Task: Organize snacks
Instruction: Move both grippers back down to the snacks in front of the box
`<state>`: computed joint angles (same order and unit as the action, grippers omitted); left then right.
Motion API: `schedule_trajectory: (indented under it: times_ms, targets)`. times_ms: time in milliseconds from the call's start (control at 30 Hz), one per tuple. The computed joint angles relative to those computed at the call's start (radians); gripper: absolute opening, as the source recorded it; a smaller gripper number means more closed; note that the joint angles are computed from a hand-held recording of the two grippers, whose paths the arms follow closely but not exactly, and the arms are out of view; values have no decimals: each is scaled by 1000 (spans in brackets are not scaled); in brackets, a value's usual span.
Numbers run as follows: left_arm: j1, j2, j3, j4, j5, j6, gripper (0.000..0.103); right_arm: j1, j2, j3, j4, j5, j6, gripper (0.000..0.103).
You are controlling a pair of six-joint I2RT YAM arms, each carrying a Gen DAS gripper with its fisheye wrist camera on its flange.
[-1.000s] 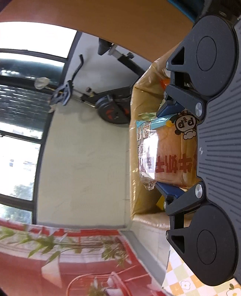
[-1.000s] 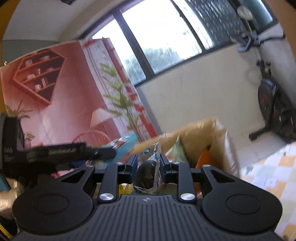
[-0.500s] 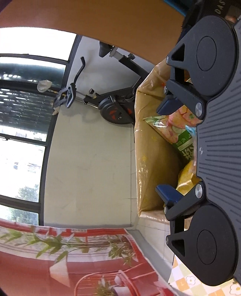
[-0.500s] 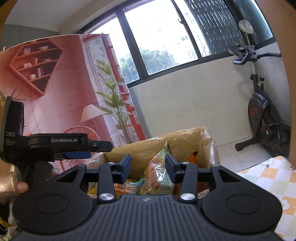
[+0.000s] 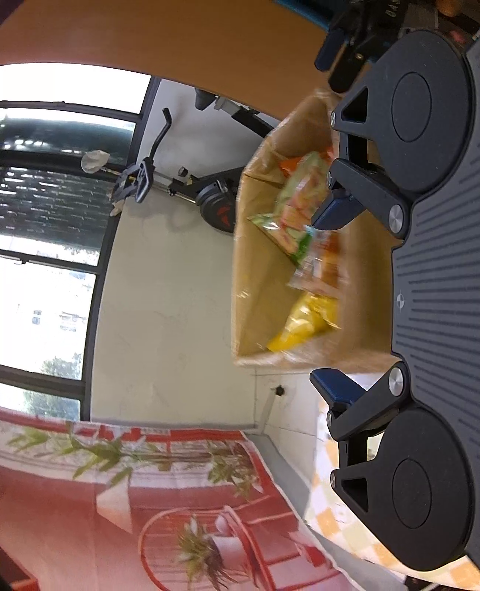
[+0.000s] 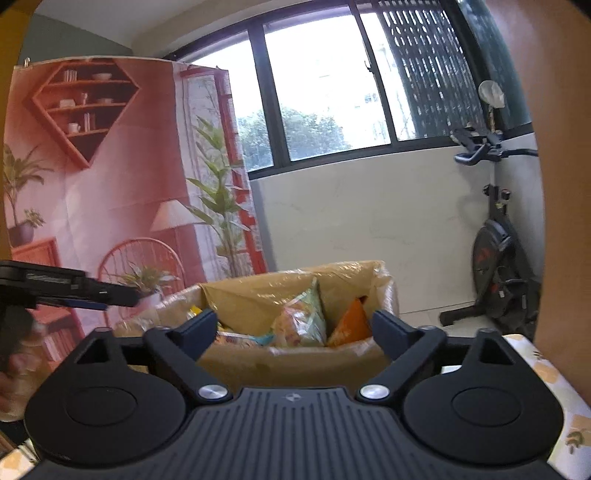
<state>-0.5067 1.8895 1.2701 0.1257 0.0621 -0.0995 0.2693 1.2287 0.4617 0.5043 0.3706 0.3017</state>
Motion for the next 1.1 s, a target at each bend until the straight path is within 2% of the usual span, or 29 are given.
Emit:
schedule_trajectory:
  times_ms: [67,167,400,667,733,833,933,1000,1100]
  targets:
    - [3,-26,-71,32,-11,16,84,34,-6,-29,17,57,1,103]
    - [5,-50,-151,58,-36,33,84,73,-2,-65,34,116,10,103]
    - [16,-54,-285,87,-43,-10,83,98,26,-145,56,130,101,103]
    - [-14,-19,-351,113,-25,-75,83,54,102,-251,132,33,158,103]
    - [-24,-9,-359,121,-23,-98,82,47,147,-269,164,36,161,103]
    - [-40,7,-351,120,-5,-111,82,13,223,-307,255,-32,149,103]
    - [-77,26,-354,124,-53,-98,82,33,291,-295,243,34,140,102]
    - [-94,38,-359,127,-85,-115,81,49,352,-291,285,101,147,99]
    - [-102,47,-372,133,-93,-137,81,48,425,-284,326,120,172,96]
